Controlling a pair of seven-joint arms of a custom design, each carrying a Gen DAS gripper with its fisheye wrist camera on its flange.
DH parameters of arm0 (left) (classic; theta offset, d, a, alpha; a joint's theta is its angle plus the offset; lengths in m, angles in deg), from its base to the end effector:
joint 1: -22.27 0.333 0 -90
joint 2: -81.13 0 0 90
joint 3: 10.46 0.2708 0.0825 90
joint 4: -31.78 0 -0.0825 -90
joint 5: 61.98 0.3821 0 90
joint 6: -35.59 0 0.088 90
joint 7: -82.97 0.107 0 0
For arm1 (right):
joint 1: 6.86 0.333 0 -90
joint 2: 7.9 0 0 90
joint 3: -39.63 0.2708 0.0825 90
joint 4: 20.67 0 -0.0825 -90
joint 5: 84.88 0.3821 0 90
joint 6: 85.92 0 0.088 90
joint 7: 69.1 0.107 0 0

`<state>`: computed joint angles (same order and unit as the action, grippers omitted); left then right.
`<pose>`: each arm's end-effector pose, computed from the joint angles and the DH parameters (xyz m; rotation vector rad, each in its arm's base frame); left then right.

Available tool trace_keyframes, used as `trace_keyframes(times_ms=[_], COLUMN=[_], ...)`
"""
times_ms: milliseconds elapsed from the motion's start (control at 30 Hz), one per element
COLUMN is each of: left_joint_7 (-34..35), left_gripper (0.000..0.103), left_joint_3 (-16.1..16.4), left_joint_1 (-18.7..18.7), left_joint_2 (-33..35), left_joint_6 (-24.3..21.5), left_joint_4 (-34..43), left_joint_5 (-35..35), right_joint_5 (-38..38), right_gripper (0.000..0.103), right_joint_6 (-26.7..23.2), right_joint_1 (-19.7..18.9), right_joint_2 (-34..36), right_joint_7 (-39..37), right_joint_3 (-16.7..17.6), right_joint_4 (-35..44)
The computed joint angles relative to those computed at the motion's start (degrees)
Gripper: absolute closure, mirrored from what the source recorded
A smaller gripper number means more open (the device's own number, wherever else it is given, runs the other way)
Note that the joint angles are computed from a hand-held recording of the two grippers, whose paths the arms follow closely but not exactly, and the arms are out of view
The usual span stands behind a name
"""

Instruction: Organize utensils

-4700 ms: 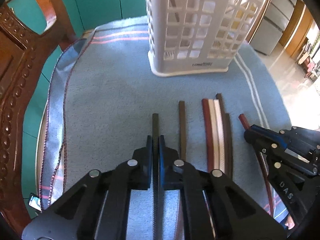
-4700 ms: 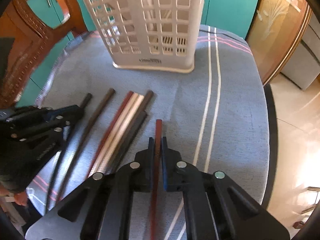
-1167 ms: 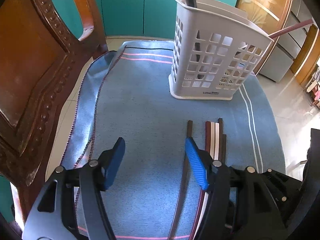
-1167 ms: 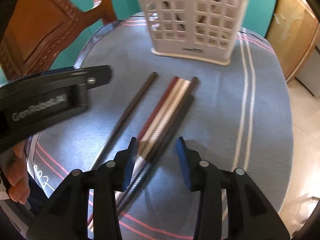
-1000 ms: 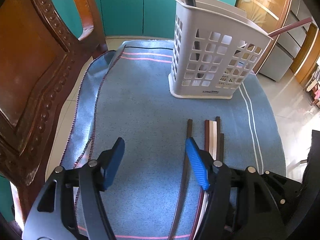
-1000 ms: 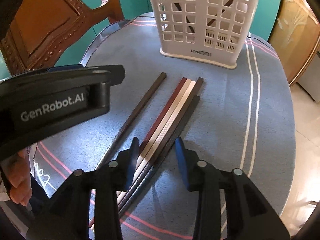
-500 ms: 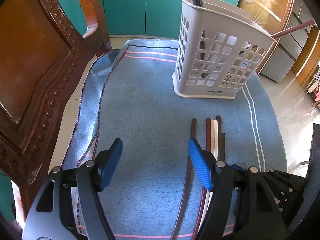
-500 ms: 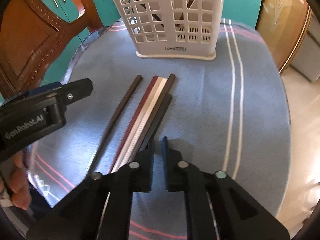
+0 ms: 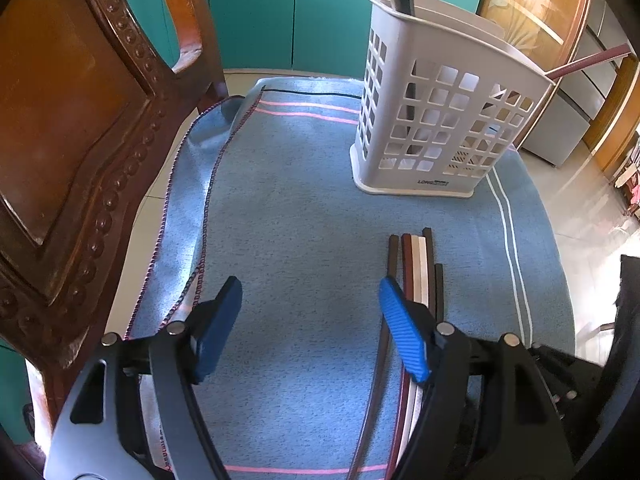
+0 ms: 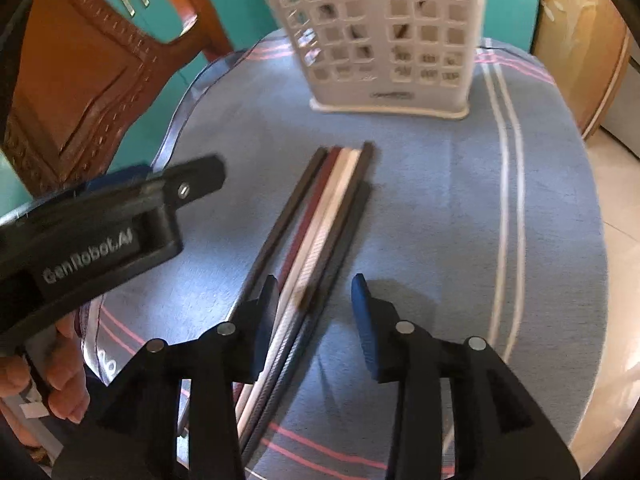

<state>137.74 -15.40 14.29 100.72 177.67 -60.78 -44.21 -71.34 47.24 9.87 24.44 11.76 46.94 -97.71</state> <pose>0.6669 -0.1473 0.4446 -2.0907 1.6959 -0.5621 0.6691 0.2817 0.4095 -2.2222 1.4427 -0.0565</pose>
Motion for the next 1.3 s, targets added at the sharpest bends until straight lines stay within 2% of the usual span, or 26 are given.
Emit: trace_keyframes(times_ms=[33, 133, 233, 333, 367, 467, 567, 800, 867, 1000, 1100, 1200, 1300], left_joint_7=[0.07, -0.01, -0.44, -0.45, -0.48, -0.84, -0.91, -0.56, -0.26, 2.53, 5.97, 8.11, 7.88], left_gripper=[0.031, 0.031, 0.030, 0.030, 0.030, 0.030, 0.030, 0.030, 0.029, 0.028, 0.028, 0.028, 0.028], left_joint_3=[-0.02, -0.01, 0.01, 0.09, 0.08, 0.17, 0.20, 0.09, 0.02, -0.67, -1.46, -1.54, -0.97], left_joint_1=[0.00, -0.09, -0.10, -0.12, -0.10, -0.20, -0.20, -0.35, -0.39, -0.49, -0.40, -0.96, -1.96], left_joint_2=[-0.05, -0.12, -0.08, -0.05, -0.07, 0.03, 0.22, 0.86, 1.06, 2.32, 3.00, 3.81, 4.82], left_joint_6=[0.02, 0.00, -0.42, -0.45, -0.50, -0.92, -1.40, -2.31, -2.68, -4.36, -4.88, -5.63, -7.08], left_joint_4=[-0.07, -0.17, -0.02, 0.00, -0.03, 0.05, 0.27, 0.99, 1.18, 2.55, 2.90, 3.46, 4.41], left_joint_5=[0.01, 0.09, 0.06, 0.36, 0.33, 0.60, 0.74, 0.86, 0.81, -0.14, -1.59, -1.95, -1.09], right_joint_5=[-0.69, -4.20, -6.80, -5.13, -4.40, -4.72, -4.15, -8.77, -9.88, -10.25, -12.56, -10.67, -10.60], right_gripper=[0.059, 0.058, 0.067, 0.070, 0.085, 0.096, 0.096, 0.095, 0.093, 0.093, 0.093, 0.093, 0.090], right_joint_6=[1.20, 3.39, 6.09, 5.72, 5.40, 4.50, 2.55, 1.81, 0.94, 1.77, 1.76, 0.69, 0.79], right_joint_1=[0.54, 2.62, 3.80, 2.54, 2.13, 1.92, 0.88, 2.20, 2.72, 2.49, 3.26, 1.43, 1.29], right_joint_2=[-0.30, 0.69, -0.51, -0.33, -0.22, 0.41, 0.97, 1.61, 3.94, 4.43, 4.65, 5.54, 5.67], right_joint_7=[-0.09, 0.70, 1.99, 2.28, 2.45, 4.52, 5.11, 6.47, 7.33, 7.21, 10.91, 10.70, 10.07], right_joint_3=[-0.15, -1.00, -1.81, -0.83, -0.56, -1.29, -1.42, -3.17, -3.38, -3.28, -5.15, -3.90, -3.66], right_joint_4=[-0.69, -0.29, -2.68, -2.38, -2.14, -0.78, 0.61, 2.01, 5.12, 5.46, 6.04, 7.49, 7.50])
